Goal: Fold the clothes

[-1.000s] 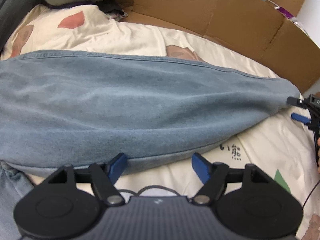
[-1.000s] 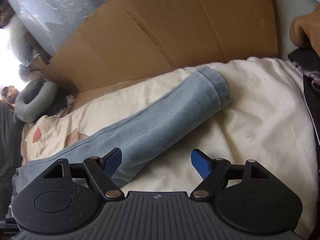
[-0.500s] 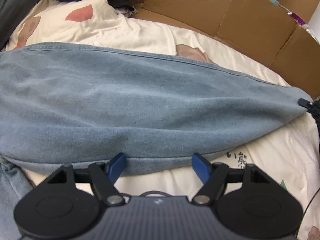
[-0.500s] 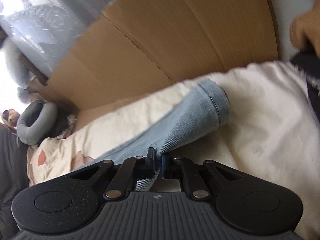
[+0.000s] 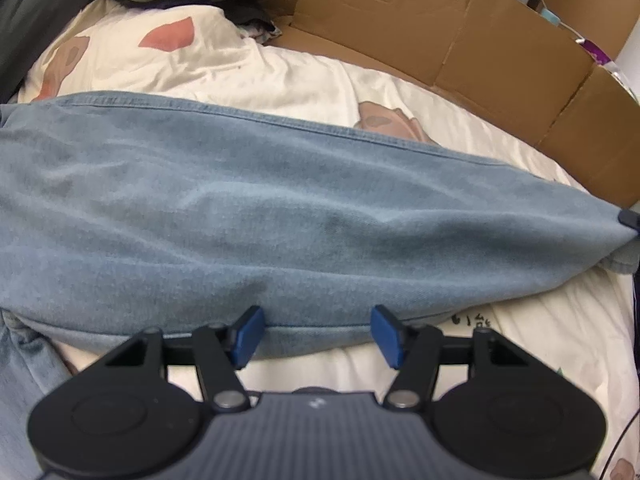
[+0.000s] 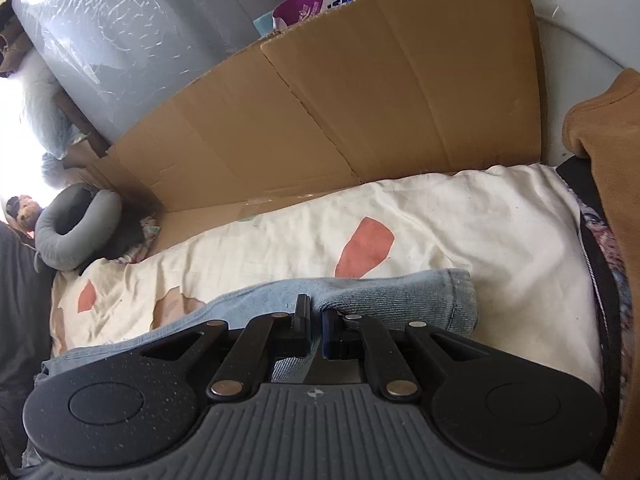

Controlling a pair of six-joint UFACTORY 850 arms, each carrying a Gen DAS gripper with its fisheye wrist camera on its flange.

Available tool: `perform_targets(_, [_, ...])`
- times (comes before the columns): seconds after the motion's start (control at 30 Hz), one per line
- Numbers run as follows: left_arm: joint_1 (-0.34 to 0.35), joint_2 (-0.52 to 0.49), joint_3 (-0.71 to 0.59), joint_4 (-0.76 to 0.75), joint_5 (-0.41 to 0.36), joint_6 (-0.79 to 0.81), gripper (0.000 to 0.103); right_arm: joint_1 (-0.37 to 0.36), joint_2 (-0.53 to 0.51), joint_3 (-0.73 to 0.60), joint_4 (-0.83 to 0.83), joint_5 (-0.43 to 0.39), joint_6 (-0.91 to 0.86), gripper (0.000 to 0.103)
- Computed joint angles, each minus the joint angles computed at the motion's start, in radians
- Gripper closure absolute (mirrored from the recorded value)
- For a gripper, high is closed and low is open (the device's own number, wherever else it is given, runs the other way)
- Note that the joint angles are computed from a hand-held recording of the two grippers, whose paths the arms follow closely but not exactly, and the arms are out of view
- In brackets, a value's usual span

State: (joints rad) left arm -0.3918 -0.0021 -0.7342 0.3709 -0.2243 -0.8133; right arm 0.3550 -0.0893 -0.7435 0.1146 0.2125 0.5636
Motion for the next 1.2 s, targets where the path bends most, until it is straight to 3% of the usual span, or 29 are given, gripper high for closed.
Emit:
perform_targets(0.23, [0.006, -0.01, -0.015, -0.05, -0.003, 0.075, 0.041, -0.038, -0.114, -0.104, -0.251, 0.022, 0.233, 0.099])
perform_targets(0.33, [0.005, -0.007, -0.014, -0.049, -0.003, 0.084, 0.041, -0.057, -0.172, -0.162, -0.44, 0.029, 0.417, 0.099])
perform_targets(0.5, [0.002, 0.0, -0.014, 0.005, -0.005, 0.029, 0.041, -0.067, -0.259, -0.266, -0.67, 0.006, 0.592, 0.099])
perform_targets(0.7, [-0.004, 0.019, -0.014, 0.121, 0.004, -0.106, 0.041, -0.065, -0.352, -0.366, -0.831, -0.007, 0.736, 0.099])
perform_targets(0.8, [-0.011, 0.023, -0.016, 0.141, 0.002, -0.128, 0.041, -0.069, -0.392, -0.396, -0.898, 0.021, 0.807, 0.092])
perform_targets(0.83, [-0.012, 0.023, -0.017, 0.142, 0.001, -0.13, 0.041, -0.071, -0.406, -0.405, -0.93, 0.033, 0.841, 0.078])
perform_targets(0.87, [-0.013, 0.022, -0.017, 0.14, 0.0, -0.128, 0.041, -0.075, -0.418, -0.412, -0.964, 0.05, 0.876, 0.058])
perform_targets(0.93, [-0.014, 0.021, -0.017, 0.144, -0.004, -0.136, 0.041, -0.079, -0.43, -0.422, -1.035, 0.077, 0.948, 0.047])
perform_targets(1.07, [-0.016, 0.024, -0.012, 0.193, -0.009, -0.197, 0.041, -0.08, -0.397, -0.391, -0.944, 0.103, 0.869, 0.043])
perform_targets(1.2, [-0.013, 0.024, -0.014, 0.172, -0.017, -0.198, 0.04, -0.081, -0.326, -0.3, -0.69, 0.15, 0.683, 0.042])
